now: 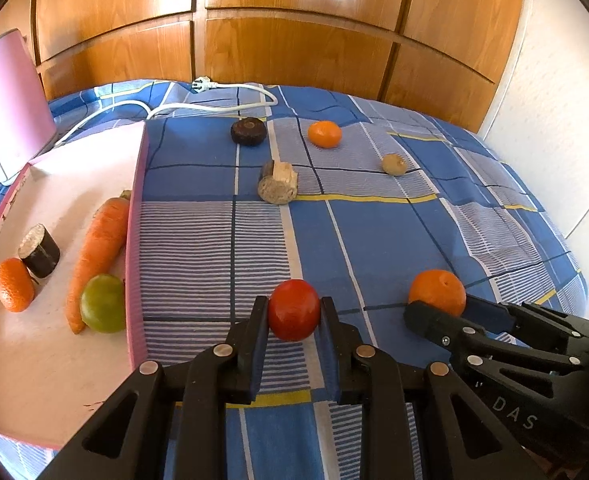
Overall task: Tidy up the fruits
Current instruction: 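Carry the tomato with the left tool while the right tool carries the orange toward the tray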
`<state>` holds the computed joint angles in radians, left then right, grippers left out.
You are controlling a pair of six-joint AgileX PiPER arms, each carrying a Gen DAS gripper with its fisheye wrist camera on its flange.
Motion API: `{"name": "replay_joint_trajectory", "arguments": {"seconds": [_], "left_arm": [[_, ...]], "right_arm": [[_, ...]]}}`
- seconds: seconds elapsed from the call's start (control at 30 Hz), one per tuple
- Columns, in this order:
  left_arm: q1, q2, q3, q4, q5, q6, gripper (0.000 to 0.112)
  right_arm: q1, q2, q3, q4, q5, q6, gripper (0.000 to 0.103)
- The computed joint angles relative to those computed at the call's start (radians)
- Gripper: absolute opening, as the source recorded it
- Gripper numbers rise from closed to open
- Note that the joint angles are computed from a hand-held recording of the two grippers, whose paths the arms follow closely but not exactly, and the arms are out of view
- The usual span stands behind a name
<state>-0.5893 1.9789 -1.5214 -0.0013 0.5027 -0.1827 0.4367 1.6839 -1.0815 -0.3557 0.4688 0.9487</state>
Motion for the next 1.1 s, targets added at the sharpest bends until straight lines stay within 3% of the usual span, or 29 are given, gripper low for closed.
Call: {"name": "replay_joint_trajectory", "arguments": {"seconds": [1.1], "left_arm": [[0.097,-0.121,0.068,-0.048,-0.026,0.004,0.025]], "right_arm": [[0.055,0.049,-0.175,0.059,0.056,-0.119,0.039]]}}
